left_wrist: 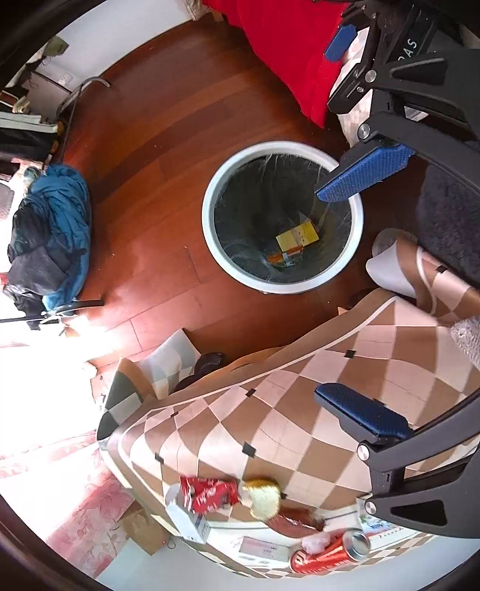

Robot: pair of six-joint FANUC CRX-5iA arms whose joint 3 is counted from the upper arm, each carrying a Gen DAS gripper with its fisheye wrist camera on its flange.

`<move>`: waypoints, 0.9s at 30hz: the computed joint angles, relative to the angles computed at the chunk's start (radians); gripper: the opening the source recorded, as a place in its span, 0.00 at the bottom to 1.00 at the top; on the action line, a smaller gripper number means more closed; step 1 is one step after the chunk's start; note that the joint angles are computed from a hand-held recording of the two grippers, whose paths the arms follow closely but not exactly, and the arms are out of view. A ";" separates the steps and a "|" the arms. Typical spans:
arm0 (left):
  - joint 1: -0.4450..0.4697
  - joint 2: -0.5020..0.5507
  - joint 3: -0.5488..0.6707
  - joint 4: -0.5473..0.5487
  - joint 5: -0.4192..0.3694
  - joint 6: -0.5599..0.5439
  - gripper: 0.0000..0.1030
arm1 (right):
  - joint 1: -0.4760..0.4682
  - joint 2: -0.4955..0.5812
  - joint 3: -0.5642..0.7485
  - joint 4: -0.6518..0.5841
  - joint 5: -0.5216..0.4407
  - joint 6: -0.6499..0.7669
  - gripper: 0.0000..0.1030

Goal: Collect trash
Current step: 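Move both tools back over the table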

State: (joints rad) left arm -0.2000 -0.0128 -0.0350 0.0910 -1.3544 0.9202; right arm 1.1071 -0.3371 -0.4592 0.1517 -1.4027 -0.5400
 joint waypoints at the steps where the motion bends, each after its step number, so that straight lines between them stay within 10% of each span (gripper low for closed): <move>1: 0.007 -0.011 -0.002 0.009 -0.003 -0.008 0.97 | 0.015 -0.001 0.015 0.008 -0.024 -0.012 1.00; 15: 0.223 -0.138 0.057 0.177 -0.107 -0.128 0.97 | 0.207 0.074 0.269 0.235 -0.247 -0.108 1.00; 27: 0.636 -0.062 0.051 0.041 0.039 -0.155 0.97 | -0.025 0.649 0.960 0.146 -0.177 0.843 1.00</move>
